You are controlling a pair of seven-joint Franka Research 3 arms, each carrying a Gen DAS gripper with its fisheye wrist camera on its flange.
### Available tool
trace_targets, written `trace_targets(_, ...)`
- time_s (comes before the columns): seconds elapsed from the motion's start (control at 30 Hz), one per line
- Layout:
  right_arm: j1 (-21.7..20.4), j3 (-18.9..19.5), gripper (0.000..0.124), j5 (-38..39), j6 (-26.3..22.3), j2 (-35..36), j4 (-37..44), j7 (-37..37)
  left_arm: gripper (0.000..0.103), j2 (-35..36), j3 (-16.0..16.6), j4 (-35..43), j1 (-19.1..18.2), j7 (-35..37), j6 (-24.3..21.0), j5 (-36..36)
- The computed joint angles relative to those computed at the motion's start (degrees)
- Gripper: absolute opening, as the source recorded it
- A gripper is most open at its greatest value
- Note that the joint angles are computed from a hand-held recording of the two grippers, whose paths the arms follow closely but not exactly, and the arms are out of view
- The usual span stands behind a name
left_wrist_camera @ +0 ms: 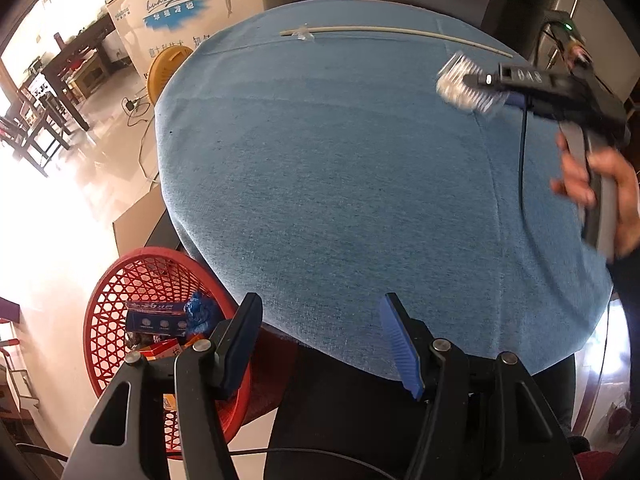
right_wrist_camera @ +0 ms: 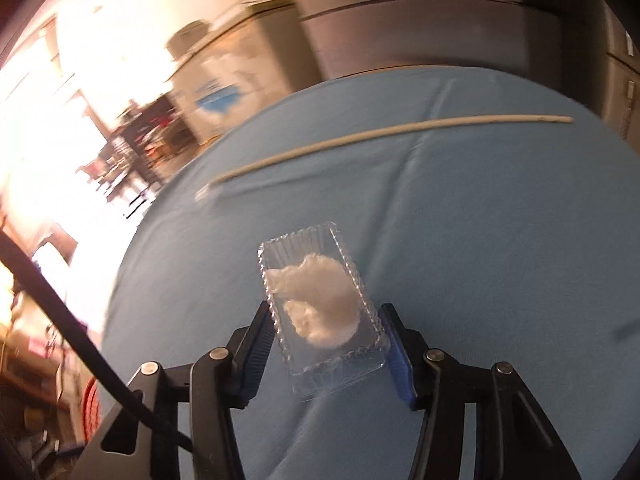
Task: Collect trash
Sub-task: 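Grasp the clear plastic tray with the right tool and tip out the tissue, then grasp the white crumpled tissue with the left tool while the right holds the tray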
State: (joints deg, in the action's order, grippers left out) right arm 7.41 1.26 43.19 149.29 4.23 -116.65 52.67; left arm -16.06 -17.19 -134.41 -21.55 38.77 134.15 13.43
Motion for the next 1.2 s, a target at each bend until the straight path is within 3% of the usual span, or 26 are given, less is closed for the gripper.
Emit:
trace_targets(0.23,2.4,-1.2,0.055,14.6,-12.0,-10.9,-11.7,-13.1,0.062,-0.2,-0.5,0.7,0.1,-0.6,-1.1,1.7)
trace_targets(0.33,3.5,-2.4,0.055,21.1,-9.6,-14.1,-15.0,-18.6,0.062,0.7,-0.4,1.3,0.4,-0.4,-0.5,2.8)
trace_targets(0.47,2.3,-4.7,0.055,27.0,-9.3,-14.0,-15.2,-19.1,0.062,3.9,0.3,3.4,1.1,0.2,1.8,3.2)
trace_targets(0.63,1.6,-3.5,0.055,24.2,2.6,-14.7,-17.8,-15.1,0.063,8.9,1.2,7.7,2.3,0.4,5.7,2.2)
trace_targets(0.77,0.7,-1.7,0.055,10.4,10.3,-15.3,-20.0,-4.0,0.069,14.6,1.1,13.4,2.9,-1.2,6.9,5.4)
trace_targets(0.87,0.0,-2.2,0.056,2.7,10.5,-14.2,-19.8,3.6,0.070,19.6,1.5,18.0,2.8,0.0,7.9,4.6)
trace_targets(1.03,-0.1,-3.3,0.056,-1.8,11.2,-15.7,-21.5,7.9,0.071,24.2,1.7,22.5,2.2,2.2,9.7,2.6)
trace_targets(1.2,1.1,-5.6,0.056,0.4,9.4,-15.6,-21.4,6.3,0.075,27.5,2.2,26.2,1.3,2.2,8.2,4.3)
